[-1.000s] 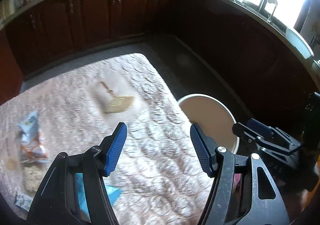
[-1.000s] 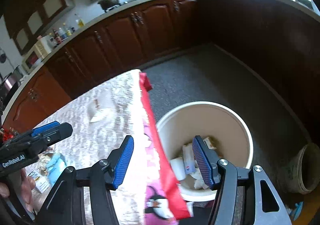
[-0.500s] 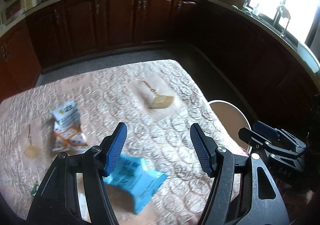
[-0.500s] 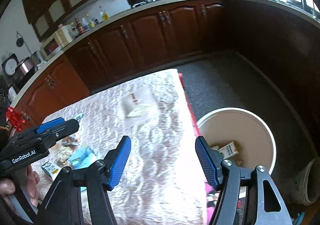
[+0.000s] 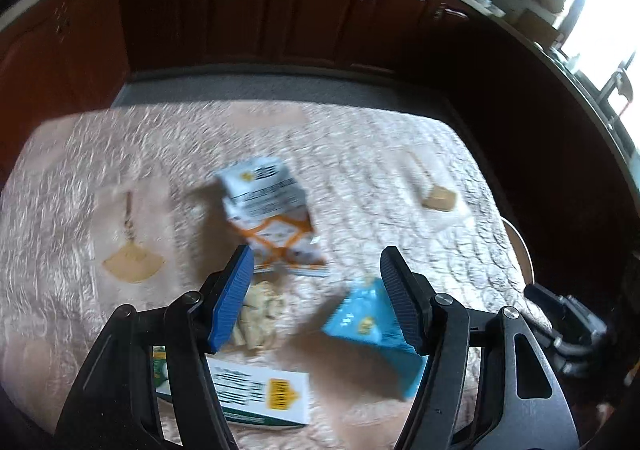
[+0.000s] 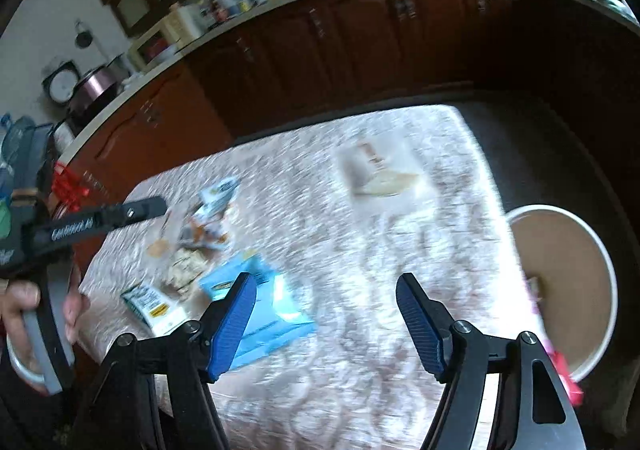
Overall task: Collect trash
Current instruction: 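Move both open tools back over the table toward the snack bags, then grasp the white-orange snack bag with the left tool while the right tool grasps the blue snack bag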
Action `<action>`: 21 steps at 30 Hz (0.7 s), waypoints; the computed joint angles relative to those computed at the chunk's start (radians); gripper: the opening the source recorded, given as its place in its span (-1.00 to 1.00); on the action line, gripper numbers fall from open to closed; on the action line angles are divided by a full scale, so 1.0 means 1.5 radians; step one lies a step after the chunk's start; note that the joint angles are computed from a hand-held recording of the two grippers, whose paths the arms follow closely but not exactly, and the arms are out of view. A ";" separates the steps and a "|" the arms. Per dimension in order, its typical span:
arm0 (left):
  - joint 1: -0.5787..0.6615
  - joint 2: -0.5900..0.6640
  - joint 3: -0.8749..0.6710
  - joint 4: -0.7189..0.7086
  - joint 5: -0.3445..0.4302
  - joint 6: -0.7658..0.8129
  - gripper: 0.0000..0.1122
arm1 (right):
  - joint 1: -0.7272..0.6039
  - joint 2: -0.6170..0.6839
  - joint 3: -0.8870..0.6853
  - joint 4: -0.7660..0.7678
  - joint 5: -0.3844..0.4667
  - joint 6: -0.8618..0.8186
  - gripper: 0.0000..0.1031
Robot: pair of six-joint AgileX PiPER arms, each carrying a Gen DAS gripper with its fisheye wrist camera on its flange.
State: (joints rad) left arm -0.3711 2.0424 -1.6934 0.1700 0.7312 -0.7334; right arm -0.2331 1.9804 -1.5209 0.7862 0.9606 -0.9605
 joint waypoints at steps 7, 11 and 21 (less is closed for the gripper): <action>0.073 0.037 -0.018 -0.133 0.010 0.075 0.16 | 0.089 0.034 0.014 -0.035 -0.005 -0.041 0.41; 0.095 0.110 -0.107 -0.171 0.057 0.100 0.18 | 0.120 0.076 -0.020 -0.049 0.012 -0.034 0.41; 0.103 0.269 -0.324 -0.181 0.178 0.109 0.18 | 0.154 0.119 -0.050 -0.074 -0.013 -0.018 0.41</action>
State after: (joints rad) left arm -0.2164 2.4459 -2.1791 -0.1015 0.9984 -0.5694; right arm -0.0018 2.1593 -1.5963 0.6746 0.9416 -0.9880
